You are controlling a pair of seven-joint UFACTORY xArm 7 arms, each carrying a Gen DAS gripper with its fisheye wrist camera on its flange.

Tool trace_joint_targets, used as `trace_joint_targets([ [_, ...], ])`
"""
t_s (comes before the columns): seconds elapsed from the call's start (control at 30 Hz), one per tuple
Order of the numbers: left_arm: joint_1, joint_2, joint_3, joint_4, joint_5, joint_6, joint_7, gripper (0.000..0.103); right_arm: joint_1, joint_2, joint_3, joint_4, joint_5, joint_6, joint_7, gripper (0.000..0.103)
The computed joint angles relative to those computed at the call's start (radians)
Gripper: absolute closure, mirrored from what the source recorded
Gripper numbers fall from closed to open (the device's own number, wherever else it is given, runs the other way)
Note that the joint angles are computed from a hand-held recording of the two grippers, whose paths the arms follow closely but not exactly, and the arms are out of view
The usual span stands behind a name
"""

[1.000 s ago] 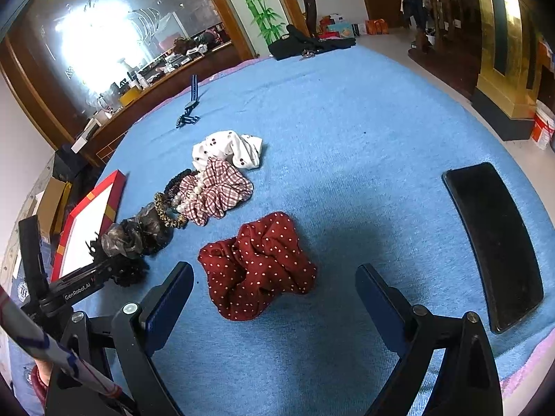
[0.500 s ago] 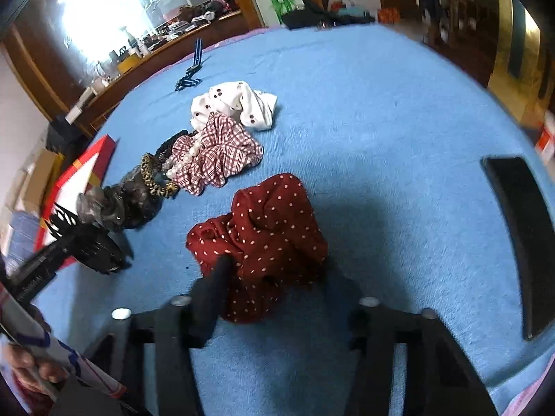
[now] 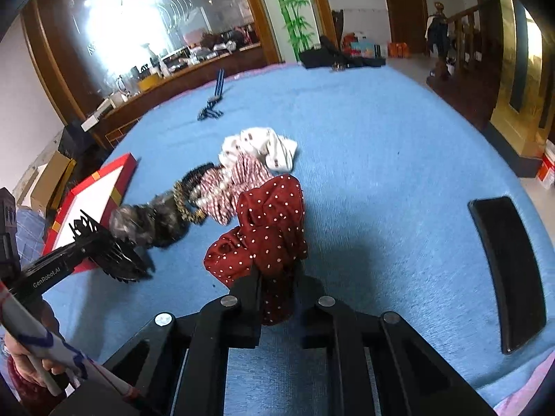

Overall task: Organize jewelry
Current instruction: 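Carry both items into the red-rimmed tray and open both tools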

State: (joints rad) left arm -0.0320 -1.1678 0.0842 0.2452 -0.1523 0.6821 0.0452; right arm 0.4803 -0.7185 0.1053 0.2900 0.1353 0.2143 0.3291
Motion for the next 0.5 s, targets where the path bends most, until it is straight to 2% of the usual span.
trace_joint_targets([
  [0.33, 0.054, -0.094, 0.057, 0.030, 0.007, 0.055, 0.031, 0.080, 0.031, 0.003, 0.029, 0.070, -0.012, 0.002, -0.005, 0.089],
  [0.5, 0.117, -0.110, 0.101, 0.066, 0.025, 0.065, 0.066, 0.080, 0.118, 0.079, 0.009, 0.161, 0.013, 0.000, -0.057, 0.088],
])
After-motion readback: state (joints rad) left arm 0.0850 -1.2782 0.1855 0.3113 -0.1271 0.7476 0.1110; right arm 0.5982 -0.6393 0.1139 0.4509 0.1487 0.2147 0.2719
